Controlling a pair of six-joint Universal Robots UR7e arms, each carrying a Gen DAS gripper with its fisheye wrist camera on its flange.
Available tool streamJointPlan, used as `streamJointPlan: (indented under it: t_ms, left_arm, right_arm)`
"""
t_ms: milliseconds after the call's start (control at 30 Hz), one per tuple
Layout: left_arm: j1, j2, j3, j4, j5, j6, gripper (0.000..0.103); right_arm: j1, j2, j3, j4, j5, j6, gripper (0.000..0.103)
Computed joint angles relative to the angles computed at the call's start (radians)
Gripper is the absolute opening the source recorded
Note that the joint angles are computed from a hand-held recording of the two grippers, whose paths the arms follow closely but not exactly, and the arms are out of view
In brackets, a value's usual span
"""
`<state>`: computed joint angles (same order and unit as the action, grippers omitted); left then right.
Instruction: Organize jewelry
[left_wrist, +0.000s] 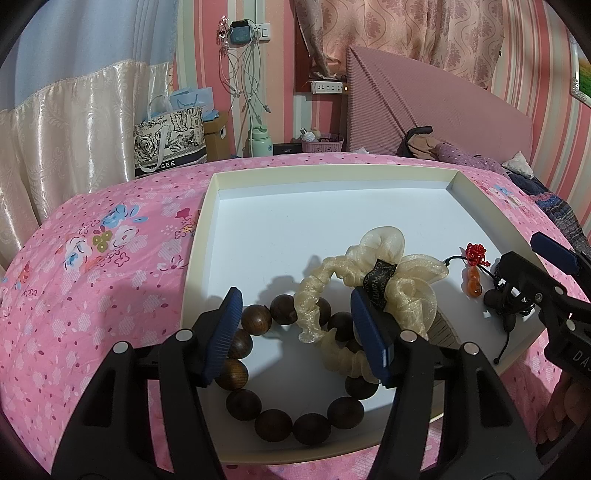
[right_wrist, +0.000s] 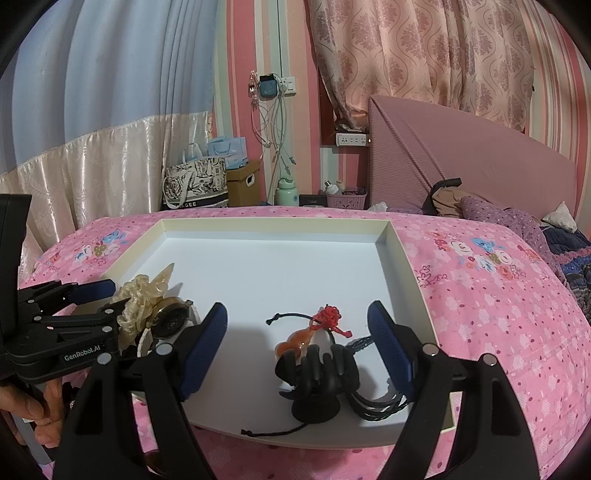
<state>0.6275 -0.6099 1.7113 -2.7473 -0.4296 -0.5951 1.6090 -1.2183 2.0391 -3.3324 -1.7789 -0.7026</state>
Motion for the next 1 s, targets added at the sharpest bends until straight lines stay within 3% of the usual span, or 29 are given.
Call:
streamJointPlan:
  t_ms: [1000]
  left_arm:
    - [0.002,0.001,0.0,-0.004,0.002,0.001,0.063]
  right_arm:
    - [-0.003,-0.004,0.0,0.001,0.003,0.0,0.08]
